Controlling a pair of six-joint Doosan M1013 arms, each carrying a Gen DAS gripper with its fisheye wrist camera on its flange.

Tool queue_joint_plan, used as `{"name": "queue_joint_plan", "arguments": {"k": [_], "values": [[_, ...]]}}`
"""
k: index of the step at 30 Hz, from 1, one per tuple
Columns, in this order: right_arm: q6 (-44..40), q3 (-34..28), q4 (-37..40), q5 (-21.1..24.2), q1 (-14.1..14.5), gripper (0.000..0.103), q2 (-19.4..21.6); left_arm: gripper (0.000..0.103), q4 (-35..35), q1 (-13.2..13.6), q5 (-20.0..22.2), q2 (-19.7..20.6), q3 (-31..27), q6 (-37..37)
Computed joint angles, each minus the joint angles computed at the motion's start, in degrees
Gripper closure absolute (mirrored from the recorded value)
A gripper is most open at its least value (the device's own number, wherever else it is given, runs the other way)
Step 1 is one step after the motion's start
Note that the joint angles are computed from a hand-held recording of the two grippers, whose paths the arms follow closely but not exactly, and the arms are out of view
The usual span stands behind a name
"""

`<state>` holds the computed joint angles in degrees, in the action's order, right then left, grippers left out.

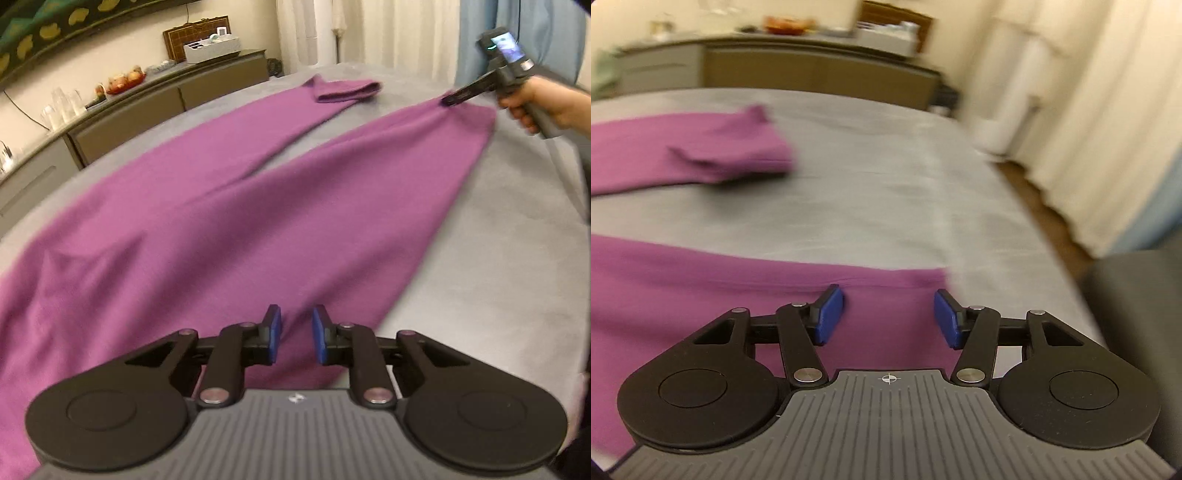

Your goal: Fold clothes

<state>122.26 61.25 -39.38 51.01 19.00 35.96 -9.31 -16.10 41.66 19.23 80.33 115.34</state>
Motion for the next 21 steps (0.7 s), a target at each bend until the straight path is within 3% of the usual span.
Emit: {"name": "queue_joint_plan", "arguments": {"k": [2, 3, 5, 7, 9, 11, 12, 15, 17, 19, 21], "values": [[-0.26, -1.04, -2.0, 1.67, 0.9, 0.05, 0.37, 0.081, -2.99, 0.13, -1.72, -1.7, 2.06, 1.35], [-0.36, -0.14, -2.11, -0.64, 1.5, 0.053, -0.54, 0.079, -2.47, -0.08, -4.01, -3.34, 4.05, 0.18], [-2.15, 3.06, 0.83, -8.67, 2.58, 0.047, -3.3, 0.073, 7.08, -1.04, -11.57, -8.13, 9.93, -11.16], [-11.35, 5.95, 12.74, -16.6, 3.21, 0.037, -5.8, 0.059, 19.26, 0.35, -15.1, -10.13, 11.88, -26.16], [-25.48, 6.08, 26.69, -17.7, 3.86, 0.034, -5.9, 0.06, 31.03, 2.43, -11.78, -10.39, 11.22, -41.16], [-33.84, 4.8, 32.99, -15.35, 4.8, 0.034, -4.73, 0.063, 39.35, 4.25, -3.75, -9.59, 9.43, -54.23], [-35.1, 4.01, 33.34, -13.91, 5.17, 0.035, -4.02, 0.064, 40.15, 4.99, -0.07, -9.02, 8.66, -56.8], [-35.29, 2.56, 32.32, -9.8, 5.46, 0.036, -2.71, 0.065, 34.88, 7.04, 8.02, -7.64, 7.18, -54.55], [-35.71, 1.92, 34.27, -6.0, 4.78, 0.036, -2.93, 0.064, 32.62, 7.27, 10.1, -8.11, 7.98, -52.44], [-36.9, 1.18, 33.99, -1.63, 4.14, 0.029, -3.29, 0.064, 30.73, 7.35, 10.73, -9.26, 9.0, -51.08], [-35.97, 1.48, 31.31, -0.05, 3.89, 0.023, -3.72, 0.064, 30.89, 7.62, 8.54, -11.42, 10.81, -52.7]]}}
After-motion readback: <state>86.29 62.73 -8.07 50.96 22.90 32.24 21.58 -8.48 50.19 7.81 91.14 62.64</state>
